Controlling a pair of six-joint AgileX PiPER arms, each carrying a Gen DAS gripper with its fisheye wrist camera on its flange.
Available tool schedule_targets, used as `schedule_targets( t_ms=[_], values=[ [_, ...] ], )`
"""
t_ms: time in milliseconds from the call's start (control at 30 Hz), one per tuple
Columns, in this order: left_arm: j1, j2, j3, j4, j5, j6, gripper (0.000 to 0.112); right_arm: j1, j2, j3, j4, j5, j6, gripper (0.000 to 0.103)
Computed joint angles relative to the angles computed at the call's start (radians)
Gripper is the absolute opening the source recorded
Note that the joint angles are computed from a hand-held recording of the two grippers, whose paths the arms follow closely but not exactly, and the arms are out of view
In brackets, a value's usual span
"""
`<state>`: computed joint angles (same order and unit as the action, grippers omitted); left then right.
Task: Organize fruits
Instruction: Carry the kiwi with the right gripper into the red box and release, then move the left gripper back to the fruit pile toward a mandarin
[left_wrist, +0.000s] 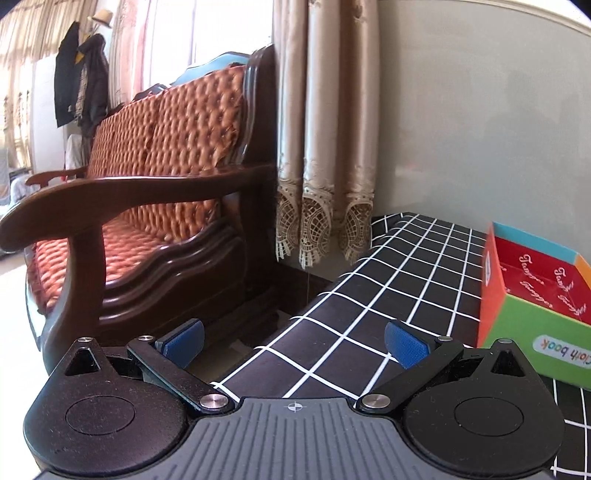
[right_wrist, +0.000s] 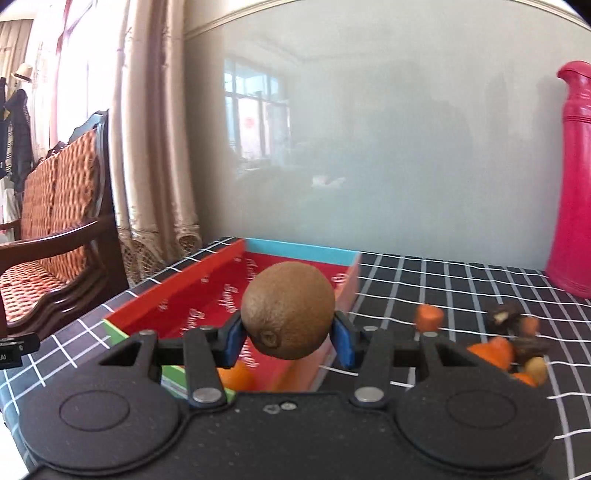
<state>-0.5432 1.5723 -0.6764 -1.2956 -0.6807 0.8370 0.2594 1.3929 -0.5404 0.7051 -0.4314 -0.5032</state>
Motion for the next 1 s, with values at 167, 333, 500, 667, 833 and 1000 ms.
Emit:
schedule_targets(
  t_ms=[167, 333, 500, 667, 833, 1000],
  values=[
    [0.026, 0.006, 0.003, 0.033, 0.018, -0.004, 0.103, 0.065, 0.07, -0.048, 0.076, -0.025, -0.034, 0.047],
    [0.056, 0.002, 0.003, 0.035, 0.049, -0.025, 0.103, 0.091, 0.126, -0.111, 0.119, 0.004, -0.086, 0.047],
    [0.045, 0.004, 0.0, 0.036, 0.048, -0.028, 0.103, 0.145, 0.146, -0.109, 0.185, -0.055, -0.151, 0.064],
    [0.017, -0.001, -0.006, 0.022, 0.039, -0.01, 0.103, 0.155, 0.101, -0.068, 0.2, -0.099, -0.182, 0.074],
    [-0.009, -0.001, -0.015, -0.001, 0.021, 0.005, 0.103, 0.128, 0.07, -0.059, 0.204, -0.063, -0.174, 0.072],
    [-0.027, -0.003, -0.022, -0.022, 0.012, 0.017, 0.103, 0.13, 0.051, -0.046, 0.214, -0.06, -0.194, 0.07]
  ],
)
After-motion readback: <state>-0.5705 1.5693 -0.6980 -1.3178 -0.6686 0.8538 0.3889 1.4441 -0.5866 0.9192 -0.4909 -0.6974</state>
